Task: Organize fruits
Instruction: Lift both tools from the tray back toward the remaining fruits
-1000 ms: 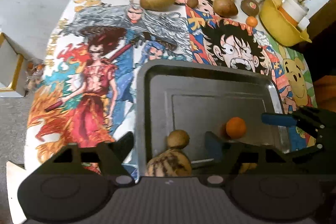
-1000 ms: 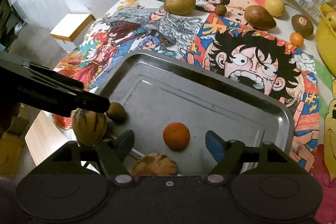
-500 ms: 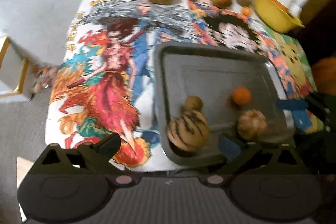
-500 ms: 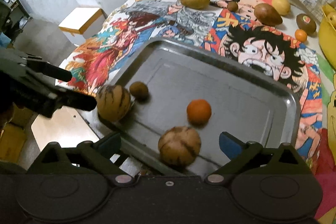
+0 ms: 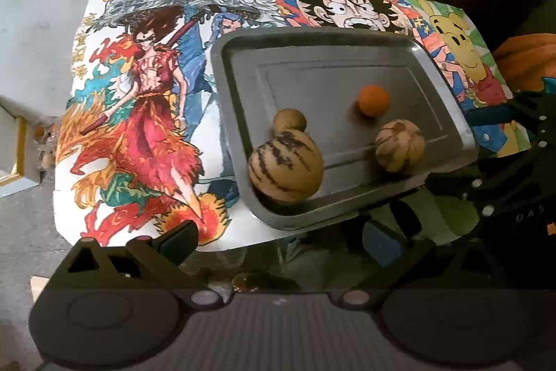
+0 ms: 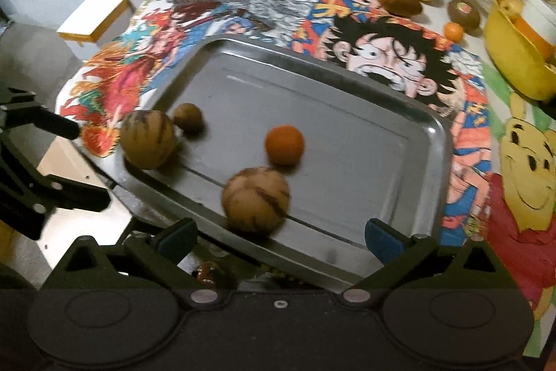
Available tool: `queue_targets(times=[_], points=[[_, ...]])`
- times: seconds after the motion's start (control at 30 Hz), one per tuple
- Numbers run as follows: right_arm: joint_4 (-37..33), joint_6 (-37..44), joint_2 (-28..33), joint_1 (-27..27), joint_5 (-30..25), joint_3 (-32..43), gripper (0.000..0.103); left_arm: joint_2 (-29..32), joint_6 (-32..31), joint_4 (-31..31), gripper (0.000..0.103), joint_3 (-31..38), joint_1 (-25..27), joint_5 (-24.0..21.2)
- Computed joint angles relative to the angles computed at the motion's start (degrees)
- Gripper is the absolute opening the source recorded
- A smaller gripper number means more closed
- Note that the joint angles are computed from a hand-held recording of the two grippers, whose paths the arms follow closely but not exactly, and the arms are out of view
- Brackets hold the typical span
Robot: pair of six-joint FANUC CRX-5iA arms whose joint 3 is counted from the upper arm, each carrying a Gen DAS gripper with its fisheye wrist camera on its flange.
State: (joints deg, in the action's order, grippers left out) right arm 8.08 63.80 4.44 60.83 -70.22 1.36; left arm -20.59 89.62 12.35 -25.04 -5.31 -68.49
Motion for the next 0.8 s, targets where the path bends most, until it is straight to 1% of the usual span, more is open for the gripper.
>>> queue_targets(times=[0.23, 0.4, 0.5, 0.63, 0.8], points=[[1.88, -1.17, -0.01, -0.64, 1.04, -0.47, 0.102, 0.63, 0.66, -2.13, 0.103, 1.34, 0.81, -1.34], [1.65, -0.12, 0.60, -1.99, 2.50, 0.43, 0.102, 1.82, 3.43, -1.71, 0.103, 1.95, 3.21, -1.82], [1.62, 0.92, 1.27, -2.92, 3.63, 1.27, 0.102, 2.16, 4.40, -1.57, 0.103, 2.48, 4.40, -1.27], [2.68, 1.10, 2.21, -4.24, 6.86, 1.68, 0.102, 3.21, 6.16, -3.36, 0.103, 4.80, 4.74, 0.23], [1.87, 1.60, 4.23, -6.76, 11.77, 3.32, 0.102, 6.49, 10.78, -5.77, 0.103, 8.73, 4.77, 1.71]])
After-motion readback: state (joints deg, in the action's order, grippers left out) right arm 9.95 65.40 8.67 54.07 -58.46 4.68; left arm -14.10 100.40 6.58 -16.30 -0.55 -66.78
